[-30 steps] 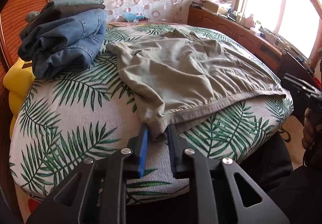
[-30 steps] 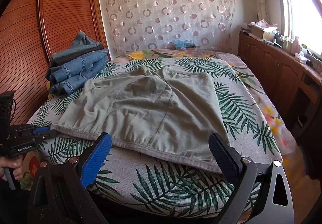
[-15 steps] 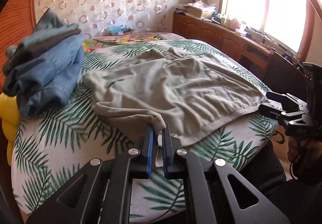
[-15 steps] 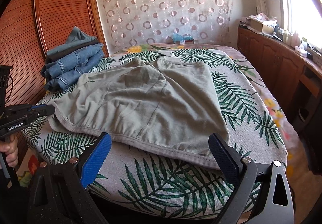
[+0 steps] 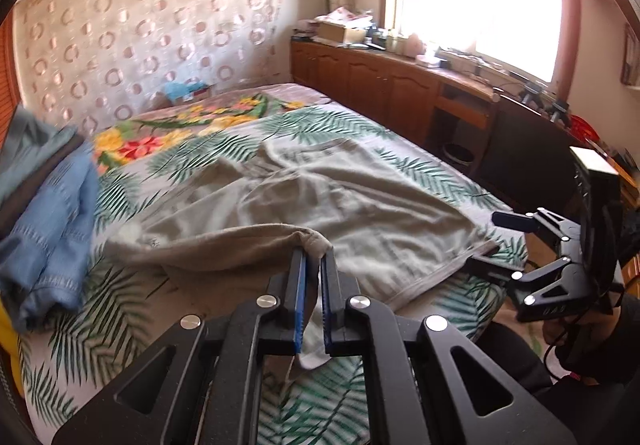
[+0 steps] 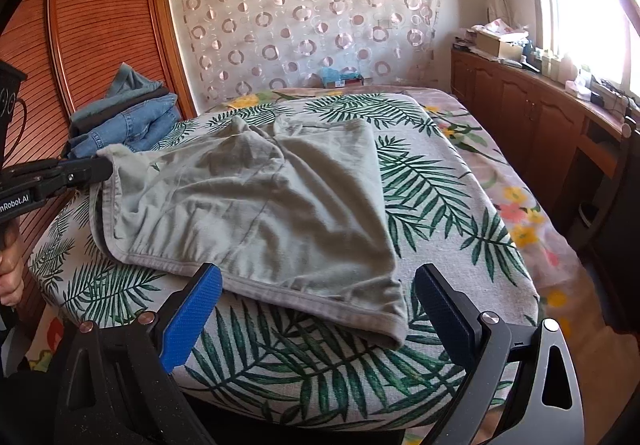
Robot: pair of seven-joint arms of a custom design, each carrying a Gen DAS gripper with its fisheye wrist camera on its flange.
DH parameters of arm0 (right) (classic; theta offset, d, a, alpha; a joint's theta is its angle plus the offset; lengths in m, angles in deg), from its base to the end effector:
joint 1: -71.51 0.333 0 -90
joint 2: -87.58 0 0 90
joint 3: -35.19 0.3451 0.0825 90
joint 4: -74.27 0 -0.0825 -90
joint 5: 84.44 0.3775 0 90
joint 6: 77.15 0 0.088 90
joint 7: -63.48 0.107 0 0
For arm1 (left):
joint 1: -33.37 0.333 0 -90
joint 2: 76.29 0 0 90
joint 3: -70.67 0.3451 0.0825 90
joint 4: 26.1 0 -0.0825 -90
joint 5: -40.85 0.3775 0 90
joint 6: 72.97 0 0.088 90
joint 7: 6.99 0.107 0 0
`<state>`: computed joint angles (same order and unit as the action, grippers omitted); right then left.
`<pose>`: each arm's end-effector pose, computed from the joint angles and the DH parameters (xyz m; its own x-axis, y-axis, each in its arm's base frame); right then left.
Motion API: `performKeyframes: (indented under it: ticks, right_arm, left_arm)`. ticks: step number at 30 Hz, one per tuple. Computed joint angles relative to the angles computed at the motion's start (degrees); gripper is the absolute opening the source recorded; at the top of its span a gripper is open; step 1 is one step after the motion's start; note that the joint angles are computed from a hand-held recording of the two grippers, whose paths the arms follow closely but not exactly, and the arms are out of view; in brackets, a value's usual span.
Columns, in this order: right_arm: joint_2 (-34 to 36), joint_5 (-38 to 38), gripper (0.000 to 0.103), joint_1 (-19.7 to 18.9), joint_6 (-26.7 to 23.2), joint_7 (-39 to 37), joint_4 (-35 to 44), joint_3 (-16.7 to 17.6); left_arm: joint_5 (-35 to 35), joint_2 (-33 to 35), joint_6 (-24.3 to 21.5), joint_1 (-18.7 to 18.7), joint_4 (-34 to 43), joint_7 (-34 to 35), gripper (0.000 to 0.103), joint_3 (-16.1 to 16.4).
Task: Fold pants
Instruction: 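Lift the hem with the left tool and fold it over the pants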
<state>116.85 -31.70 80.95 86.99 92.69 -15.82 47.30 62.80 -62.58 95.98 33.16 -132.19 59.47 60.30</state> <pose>0.7109 0.1994 0.4494 0.5788 -0.8082 -0.1087 -0.5281 -0.2700 -0.8051 0.6523 -0.1350 0.5285 -0.1024 -0.9945 0.0229 -0.6402 0.0483 -0.7667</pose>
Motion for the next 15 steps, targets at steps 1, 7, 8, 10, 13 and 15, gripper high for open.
performKeyframes:
  ticks: [1,7,8,10,13,15]
  right_arm:
    - [-0.19,0.22,0.097,-0.12,0.15,-0.22,-0.27,0.09]
    - [-0.09,-0.17,0.097,0.17,0.11,0.51,-0.09,-0.26]
    - [-0.06,-0.26,0.097,0.02,-0.22,0.56,0.06,-0.32]
    - [-0.53,-0.13,0.097,-0.11,-0.34,0.38,-0.45,-0.25]
    - [-0.48,-0.10,0.097,-0.06,-0.62,0.31,-0.24,-0.20]
    - [-0.24,-0.25,0.097,0.05,-0.93,0.43,0.18,-0.27]
  left_arm:
    - [-0.32,0.46,-0.28,0.09,0.84,0.77,0.007,-0.48]
    - [-0.32,2.04,-2.33,-1.07,4.45,0.59,0.008,-0.42]
    - [-0.16,1.96,-2.50,-1.28,4.47,-0.09,0.008,-0.14]
    - [0.77,1.85,-2.93,-1.92,4.52,-1.82,0.008,0.65]
    - [2.58,0.92,-3.75,-2.58,3.73,-4.04,0.013,1.65]
    - [3.95,0.09,-3.31,-2.79,2.77,-5.40,0.022,2.11]
